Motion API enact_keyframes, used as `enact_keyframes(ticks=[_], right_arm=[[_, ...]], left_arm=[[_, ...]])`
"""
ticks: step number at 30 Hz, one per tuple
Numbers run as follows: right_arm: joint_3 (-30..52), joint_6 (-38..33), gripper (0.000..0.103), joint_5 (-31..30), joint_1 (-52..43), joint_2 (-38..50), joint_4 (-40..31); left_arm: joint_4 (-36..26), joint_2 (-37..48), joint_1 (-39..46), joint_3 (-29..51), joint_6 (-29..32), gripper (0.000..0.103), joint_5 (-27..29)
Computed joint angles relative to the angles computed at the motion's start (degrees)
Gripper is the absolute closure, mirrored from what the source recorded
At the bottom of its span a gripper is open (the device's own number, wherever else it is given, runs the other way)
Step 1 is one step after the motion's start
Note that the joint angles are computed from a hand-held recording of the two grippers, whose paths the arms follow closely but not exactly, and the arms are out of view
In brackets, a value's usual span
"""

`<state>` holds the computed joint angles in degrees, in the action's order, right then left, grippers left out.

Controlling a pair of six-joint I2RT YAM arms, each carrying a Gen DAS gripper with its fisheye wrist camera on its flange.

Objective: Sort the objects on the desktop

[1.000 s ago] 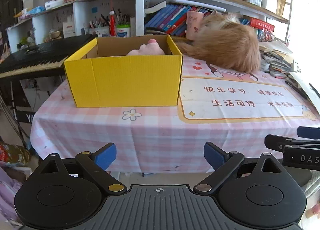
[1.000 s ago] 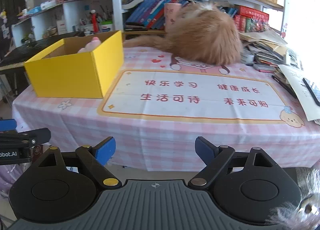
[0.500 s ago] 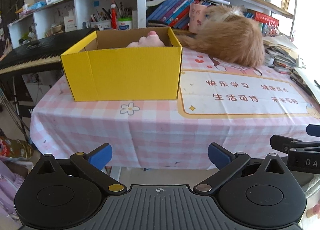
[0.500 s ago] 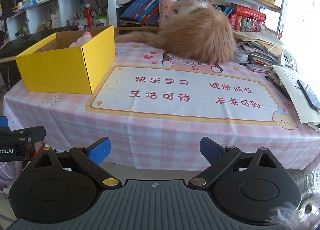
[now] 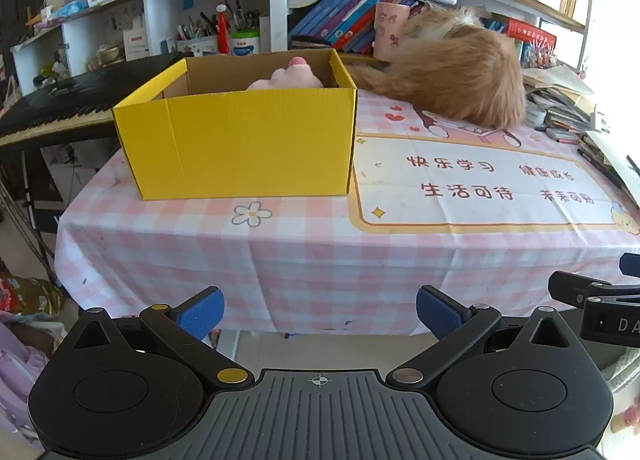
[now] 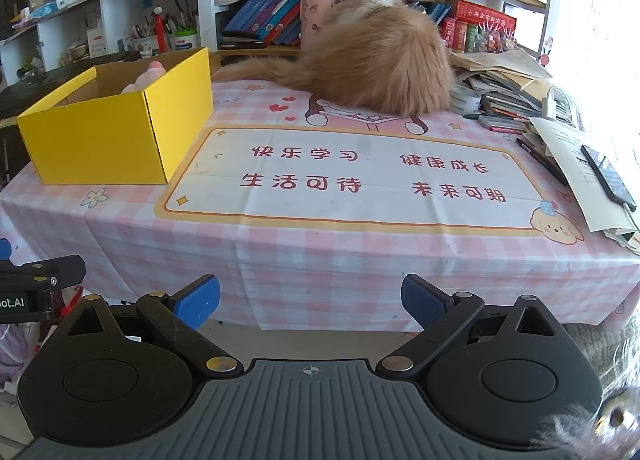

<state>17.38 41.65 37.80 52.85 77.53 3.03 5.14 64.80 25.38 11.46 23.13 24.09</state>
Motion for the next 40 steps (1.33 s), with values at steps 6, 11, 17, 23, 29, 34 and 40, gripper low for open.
enact_keyframes(ticks=[6, 11, 17, 23, 29, 34, 40], right_arm=[[0.1, -0.1, 0.005, 0.0, -0.1, -0.1, -0.1], [0.2, -0.3, 0.005, -0.3, -0.3, 0.1, -0.1], [0.5, -0.2, 0.005, -0.4, -0.4, 0.7, 0.0], [0.6, -0.2, 0.005, -0.4, -0.6, 1.3, 0.4], [0.6, -0.4, 0.005, -0.7, -0.8, 1.3, 0.5], [0.6, -0.3, 0.005, -1.2, -1.4, 1.8, 0.9], [1.8, -0.6, 0.005, -2.4, -2.1, 3.5, 0.9]], left_arm=[[0.2, 0.8, 0.4, 0.3, 0.5, 0.0, 1.0], [0.3, 1.0, 0.5, 0.4, 0.5, 0.0, 1.1], [-0.2, 1.9, 0.5, 1.0, 1.4, 0.0, 1.6], [0.4, 3.7, 0.1, 1.7, 1.4, 0.0, 1.6], [1.6, 4.4, -0.7, 1.6, 0.7, 0.0, 0.5], [2.5, 4.6, -0.6, 1.4, 1.3, 0.0, 0.7], [3.1, 6.4, -1.2, 2.2, 1.1, 0.0, 0.6]])
